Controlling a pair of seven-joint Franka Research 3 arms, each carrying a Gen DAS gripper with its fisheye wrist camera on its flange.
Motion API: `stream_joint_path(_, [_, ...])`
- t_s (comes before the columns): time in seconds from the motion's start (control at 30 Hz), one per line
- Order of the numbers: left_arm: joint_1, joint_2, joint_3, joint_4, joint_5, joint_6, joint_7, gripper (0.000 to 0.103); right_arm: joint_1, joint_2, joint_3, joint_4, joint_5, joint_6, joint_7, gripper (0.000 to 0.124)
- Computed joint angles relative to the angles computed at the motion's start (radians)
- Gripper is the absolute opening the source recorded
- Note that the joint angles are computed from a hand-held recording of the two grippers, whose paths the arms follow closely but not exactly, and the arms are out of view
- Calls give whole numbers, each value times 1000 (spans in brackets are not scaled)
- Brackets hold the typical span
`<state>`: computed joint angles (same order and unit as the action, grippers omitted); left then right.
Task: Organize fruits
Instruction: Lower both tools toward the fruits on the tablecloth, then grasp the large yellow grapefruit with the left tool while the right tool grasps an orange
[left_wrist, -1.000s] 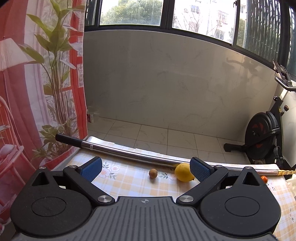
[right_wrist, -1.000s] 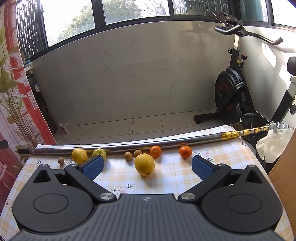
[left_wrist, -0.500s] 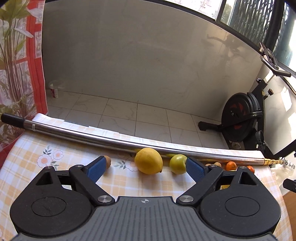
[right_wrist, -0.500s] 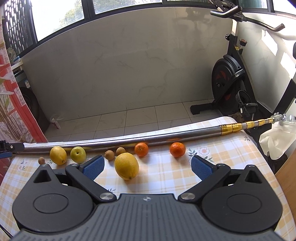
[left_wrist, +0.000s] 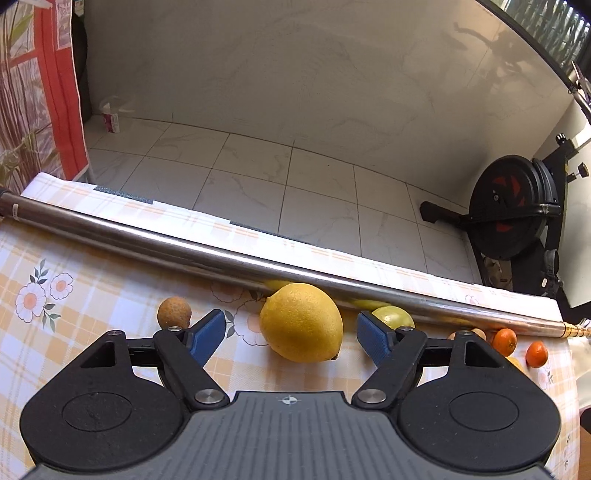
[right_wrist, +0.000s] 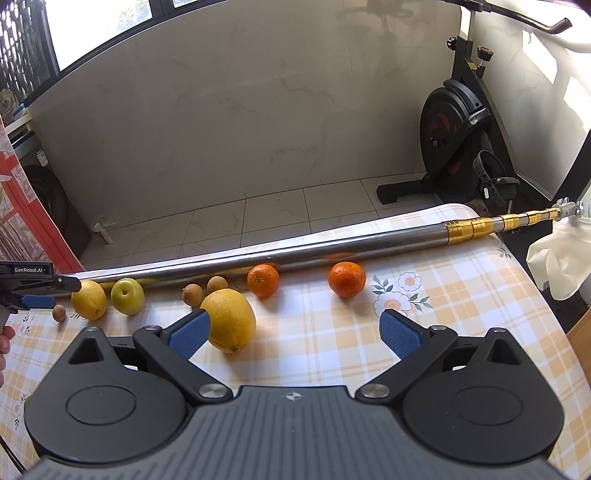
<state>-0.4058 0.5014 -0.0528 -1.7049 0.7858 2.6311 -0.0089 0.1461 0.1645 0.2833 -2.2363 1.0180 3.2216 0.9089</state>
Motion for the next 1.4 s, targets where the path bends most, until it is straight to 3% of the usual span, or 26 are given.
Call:
stream_joint_path(0.13, [37,27,-12,2,-58,74,10,80,19,11,-25,1,-36,-7,42,100])
stream_joint_path(0.27, [34,47,19,-19,-87,186,-38,80,45,8,-63,-9,-114,-16,113,100])
stream_joint_path(0.5, [17,95,37,18,-149,176,-37,75,59,11,-105,-24,-250,-16,239,100])
stream_joint_path(0.7, [-11,106,65,21,-125,193,-66,62,10,34,-65,-14,-290,-9,263,99])
stream_joint_path(0.8, [-14,99,67,10,-121,201,-65,61,-18,63,-45,3,-317,8,263,90])
stream_joint_path(0.87, [-24,84,78,-12,-105,208,-77,61,-87,93,22,20,-325,33,243,84])
stream_joint_path(0.9, [-29,80,81,-15,-98,201,-81,61,-89,109,21,28,-344,47,248,82])
stream_joint_path(1.0, [-40,57,90,-41,-67,192,-103,61,42,161,-129,63,-409,74,289,77])
stream_joint_path(1.07, [-45,46,93,-51,-47,190,-129,61,93,200,-193,93,-435,77,316,73])
stream_joint_path(1.3, [-49,2,96,-93,54,189,-190,61,25,316,-150,207,-519,82,411,63])
stream_joint_path(1.4, [-38,-9,82,-100,77,188,-205,61,99,347,-236,255,-550,41,460,56])
